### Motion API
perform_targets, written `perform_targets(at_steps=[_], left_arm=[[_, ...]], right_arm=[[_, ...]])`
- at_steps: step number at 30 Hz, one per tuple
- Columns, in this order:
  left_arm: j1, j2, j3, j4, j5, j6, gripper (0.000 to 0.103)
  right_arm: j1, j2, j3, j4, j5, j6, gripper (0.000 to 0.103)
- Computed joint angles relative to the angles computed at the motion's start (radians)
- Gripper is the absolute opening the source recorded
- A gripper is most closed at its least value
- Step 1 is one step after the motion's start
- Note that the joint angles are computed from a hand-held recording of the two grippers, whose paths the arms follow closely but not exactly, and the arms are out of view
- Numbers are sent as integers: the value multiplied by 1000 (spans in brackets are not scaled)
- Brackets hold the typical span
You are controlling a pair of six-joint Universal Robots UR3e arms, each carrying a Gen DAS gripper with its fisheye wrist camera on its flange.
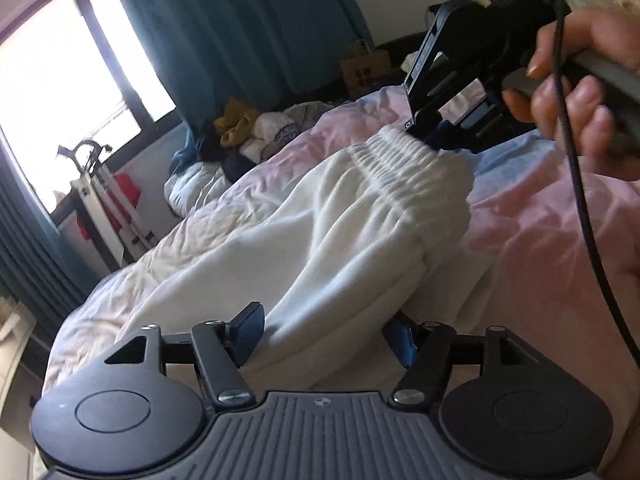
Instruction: Fold clothes
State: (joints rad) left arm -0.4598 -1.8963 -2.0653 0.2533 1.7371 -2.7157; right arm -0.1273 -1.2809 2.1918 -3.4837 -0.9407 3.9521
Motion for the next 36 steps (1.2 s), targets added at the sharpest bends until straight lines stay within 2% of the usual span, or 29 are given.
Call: perform_targets(at_steps=[3,7,8,10,12,13,14,15,18,19,21,24,26,28,32,33,35,36], left_arm=[[59,29,-53,25,-46,-9,68],[49,63,-96,28,-37,-44,67],[53,61,-98,32,-43,-52,65],[67,51,-101,53,-62,-65,57],[84,42,-108,89,-86,-70,38],[87,40,-115,115,-94,-70,32],[87,38,-122,142,-100,-72,25],[99,44,-130,162,-124,-73,22],[107,62,-145,195,-172,-75,22],[102,46,-134,209,-167,-59,22],[107,22,-123,208,-186,-50,22],[116,11,-103,142,-207,-79,23],[118,-6,-107,164,-207,-60,24],[117,-24,-120,208,-204,-31,26],[115,-57,-147,298,-215,-12,34],[117,-66,-150,315,-223,-17,34],[107,-83,-151,339,-209,-49,34],[101,-93,-152,354,-199,-61,34]], right_arm=[[29,56,-91,22,-13,-7,7],[91,106,-211,56,-72,-65,8],[103,121,-239,57,-81,-71,8],[124,142,-292,62,-104,-100,5],[138,163,-340,67,-119,-120,4],[142,173,-361,68,-122,-126,4],[141,190,-374,17,-116,-113,4],[140,212,-387,-46,-110,-97,4],[104,332,-427,-458,-86,110,3],[93,345,-434,-489,-101,130,3],[78,344,-436,-462,-134,112,3],[56,284,-373,-249,-135,60,3],[45,247,-356,-85,-145,25,4],[56,172,-317,24,-212,-18,6],[9,74,-149,-139,-129,51,8],[15,24,-110,-119,-141,13,12],[37,-65,-54,-60,-170,-59,29],[41,-83,-43,-41,-163,-80,48]])
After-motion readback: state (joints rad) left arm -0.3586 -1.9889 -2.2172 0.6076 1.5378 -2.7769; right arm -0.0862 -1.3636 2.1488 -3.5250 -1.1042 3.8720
